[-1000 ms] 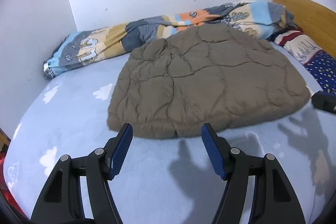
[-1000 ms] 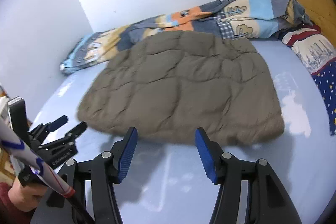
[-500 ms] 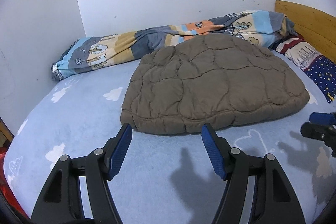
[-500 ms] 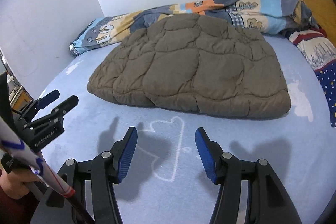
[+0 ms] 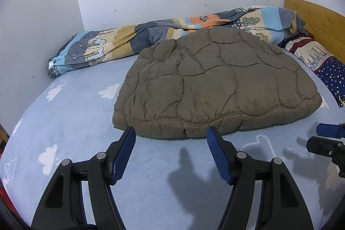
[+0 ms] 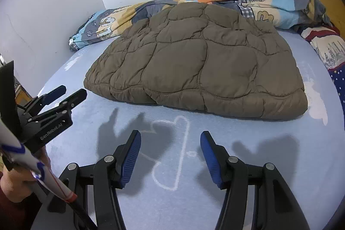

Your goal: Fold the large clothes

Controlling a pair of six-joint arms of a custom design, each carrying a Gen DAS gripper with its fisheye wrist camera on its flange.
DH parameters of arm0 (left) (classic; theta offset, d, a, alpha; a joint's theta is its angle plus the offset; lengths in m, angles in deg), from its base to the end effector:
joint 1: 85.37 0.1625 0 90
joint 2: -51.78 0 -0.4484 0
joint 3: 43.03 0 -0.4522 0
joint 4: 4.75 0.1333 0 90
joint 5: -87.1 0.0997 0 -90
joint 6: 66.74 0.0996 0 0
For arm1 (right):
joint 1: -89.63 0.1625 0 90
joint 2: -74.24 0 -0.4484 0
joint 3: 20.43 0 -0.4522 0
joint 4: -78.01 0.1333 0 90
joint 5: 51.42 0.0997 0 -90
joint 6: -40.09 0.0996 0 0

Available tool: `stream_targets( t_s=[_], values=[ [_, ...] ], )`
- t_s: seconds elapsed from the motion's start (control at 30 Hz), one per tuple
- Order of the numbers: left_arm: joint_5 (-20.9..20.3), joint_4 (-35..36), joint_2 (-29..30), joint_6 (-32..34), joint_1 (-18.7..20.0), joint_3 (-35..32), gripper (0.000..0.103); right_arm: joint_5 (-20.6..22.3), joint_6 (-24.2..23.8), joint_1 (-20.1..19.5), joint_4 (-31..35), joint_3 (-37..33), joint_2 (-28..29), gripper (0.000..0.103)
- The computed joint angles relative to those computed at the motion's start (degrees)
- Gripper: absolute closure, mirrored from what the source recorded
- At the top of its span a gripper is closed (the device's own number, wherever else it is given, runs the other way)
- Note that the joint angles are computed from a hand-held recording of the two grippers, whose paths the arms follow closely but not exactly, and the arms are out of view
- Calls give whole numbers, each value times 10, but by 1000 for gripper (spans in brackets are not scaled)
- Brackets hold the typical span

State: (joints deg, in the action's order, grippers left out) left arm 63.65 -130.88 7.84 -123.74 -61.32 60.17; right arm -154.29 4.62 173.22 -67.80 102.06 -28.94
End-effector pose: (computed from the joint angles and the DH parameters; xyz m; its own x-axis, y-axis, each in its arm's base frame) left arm -0.4839 -0.4620 0.0094 -0.6134 -0.0364 -0.7889 0.5974 0.6321 -0.4936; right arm 0.0588 -0.4719 0.4308 -0.8290 -0.2677 0.4910 -0.4805 0.7901 -0.3805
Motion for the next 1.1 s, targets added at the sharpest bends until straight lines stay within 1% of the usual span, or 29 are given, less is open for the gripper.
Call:
stream_targets(
  t_s=[0.1,0.33,0.47,0.53,0.57,0.63,0.7,0.77,0.8,0.87,0.93,1.0,1.07,1.1],
  values=[
    [3,-4,0,5,-2,1,35,5,5,-2,5,-2,-1,41],
    [0,-5,0,3,-1,1,35,0,15,-2,4,-2,-1,41],
    [0,-3,5,3,7,-6,35,-2,19,-4,0,-3,2,41],
    [-15,-18,5,12,20,-10,35,-8,19,-4,-12,-6,8,41],
    [-29,-26,0,7,30,-11,35,-5,25,-8,-18,-11,12,41],
    [-55,-30,-14,-29,52,-8,35,13,52,-24,-11,-31,19,40],
    [-80,-38,-38,-77,80,1,35,27,90,-47,-16,-55,27,36],
    [-86,-48,-54,-107,97,9,35,47,144,-76,-14,-80,32,35],
    [-86,-58,-61,-115,105,14,35,59,187,-96,-9,-95,35,34],
    [-89,-97,-68,-114,116,22,35,84,244,-130,-1,-115,40,34],
    [-99,-157,-68,-102,129,30,35,103,286,-155,-11,-123,43,34],
    [-114,-213,-61,-82,141,32,35,144,322,-180,-18,-128,47,33],
    [-120,-248,-55,-72,148,31,31,172,347,-196,-14,-135,58,32],
    [-119,-274,-50,-62,150,33,31,179,354,-201,-16,-135,60,31]
  ],
)
